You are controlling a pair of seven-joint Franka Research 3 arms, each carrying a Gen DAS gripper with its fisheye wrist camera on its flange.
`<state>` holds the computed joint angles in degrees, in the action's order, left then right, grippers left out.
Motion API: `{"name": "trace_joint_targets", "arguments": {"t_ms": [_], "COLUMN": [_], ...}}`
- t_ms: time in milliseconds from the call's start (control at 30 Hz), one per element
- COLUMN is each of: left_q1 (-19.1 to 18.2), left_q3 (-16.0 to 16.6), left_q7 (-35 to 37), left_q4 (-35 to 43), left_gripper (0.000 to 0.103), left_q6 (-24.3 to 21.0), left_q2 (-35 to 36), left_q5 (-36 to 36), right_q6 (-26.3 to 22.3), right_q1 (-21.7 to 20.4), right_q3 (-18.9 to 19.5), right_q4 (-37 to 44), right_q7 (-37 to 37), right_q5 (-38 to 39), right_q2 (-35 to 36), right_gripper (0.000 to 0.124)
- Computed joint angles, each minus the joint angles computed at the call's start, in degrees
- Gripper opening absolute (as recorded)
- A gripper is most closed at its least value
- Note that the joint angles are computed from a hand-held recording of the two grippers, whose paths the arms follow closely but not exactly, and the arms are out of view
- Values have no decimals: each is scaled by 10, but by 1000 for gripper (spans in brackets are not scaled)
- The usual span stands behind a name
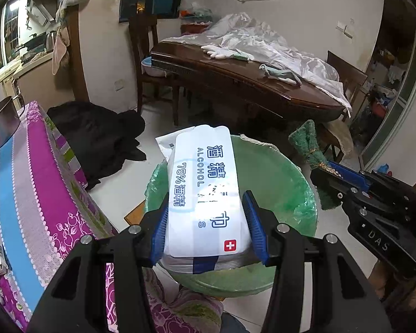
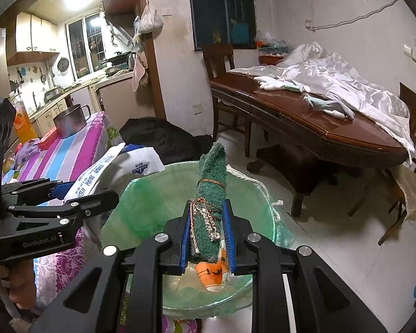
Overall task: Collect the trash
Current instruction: 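Carry the wipes packet and green scrubber in both tools over the trash bin, then open both tools to drop the wipes packet and scrubber into the bin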
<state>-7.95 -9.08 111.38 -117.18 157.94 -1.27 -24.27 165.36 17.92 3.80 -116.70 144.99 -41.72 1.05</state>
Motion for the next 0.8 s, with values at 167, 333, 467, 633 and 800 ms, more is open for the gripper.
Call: {"name": "trace_joint_targets", "arguments": {"t_ms": [167, 333, 467, 633, 800], "left_q1": [1, 2, 3, 7, 11], "left_q3": [-1, -3, -4, -2, 0], "left_q7": [-4, -13, -19, -32, -38], "left_q4": [3, 8, 8, 5, 2], "left_gripper": [48, 49, 51, 71, 71], "left_q6": [-2, -4, 0, 7, 8], "left_q2": [2, 7, 9, 8, 8], "left_q5": [4, 14, 21, 28, 29], "right_q6": [0, 1, 7, 17, 18], "right_q1": [1, 1, 1, 0, -5], "right_q3": [-1, -1, -2, -5, -1], "right_q4": [-1, 0, -2, -9, -15], "right_q7": [3, 4, 6, 40, 52], "right_q5": [-3, -4, -4, -35, -45], "right_q2": [0, 2, 3, 0, -5], "right_gripper": [22, 22, 25, 49, 49]}}
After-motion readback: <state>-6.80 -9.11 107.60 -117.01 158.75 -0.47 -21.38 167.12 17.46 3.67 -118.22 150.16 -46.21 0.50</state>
